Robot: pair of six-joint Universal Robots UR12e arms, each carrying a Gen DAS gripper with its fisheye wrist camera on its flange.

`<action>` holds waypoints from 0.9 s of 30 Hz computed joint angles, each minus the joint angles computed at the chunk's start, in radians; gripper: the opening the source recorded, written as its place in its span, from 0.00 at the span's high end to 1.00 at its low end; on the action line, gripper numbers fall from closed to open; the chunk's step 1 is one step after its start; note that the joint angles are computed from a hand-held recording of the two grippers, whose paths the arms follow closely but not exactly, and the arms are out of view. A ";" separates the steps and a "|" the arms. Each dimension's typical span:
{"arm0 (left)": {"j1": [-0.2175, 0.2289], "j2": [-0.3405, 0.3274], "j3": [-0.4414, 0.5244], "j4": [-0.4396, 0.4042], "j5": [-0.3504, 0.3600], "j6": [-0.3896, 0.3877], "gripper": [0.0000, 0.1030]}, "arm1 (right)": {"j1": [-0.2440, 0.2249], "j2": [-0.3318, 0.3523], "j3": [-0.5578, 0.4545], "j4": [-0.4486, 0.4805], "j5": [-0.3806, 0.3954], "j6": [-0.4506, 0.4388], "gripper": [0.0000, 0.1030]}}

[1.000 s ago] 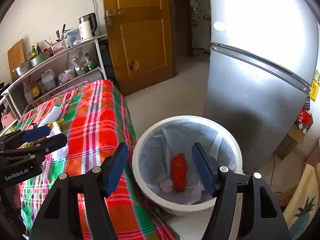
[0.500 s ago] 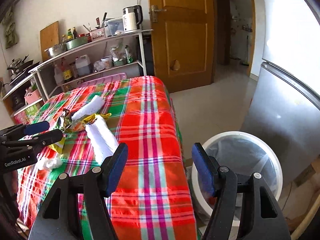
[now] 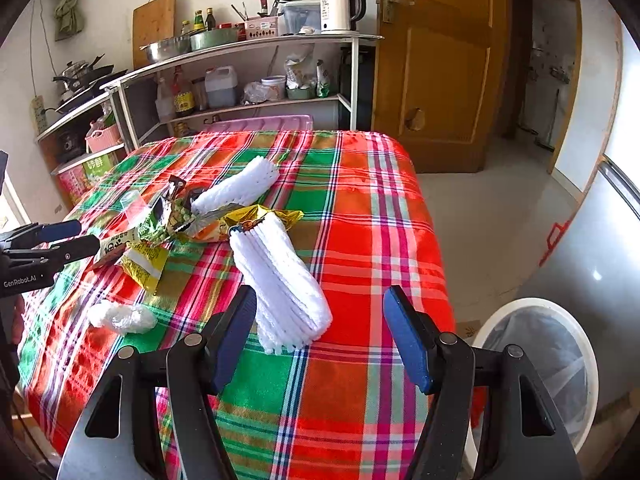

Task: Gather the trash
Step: 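Return the right gripper to the table above the white foam net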

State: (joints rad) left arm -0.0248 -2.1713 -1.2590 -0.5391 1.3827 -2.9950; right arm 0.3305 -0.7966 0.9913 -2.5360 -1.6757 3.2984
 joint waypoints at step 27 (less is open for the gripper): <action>0.005 -0.102 0.142 -0.160 0.016 0.190 0.34 | 0.004 0.129 -0.221 0.257 0.034 -0.124 0.38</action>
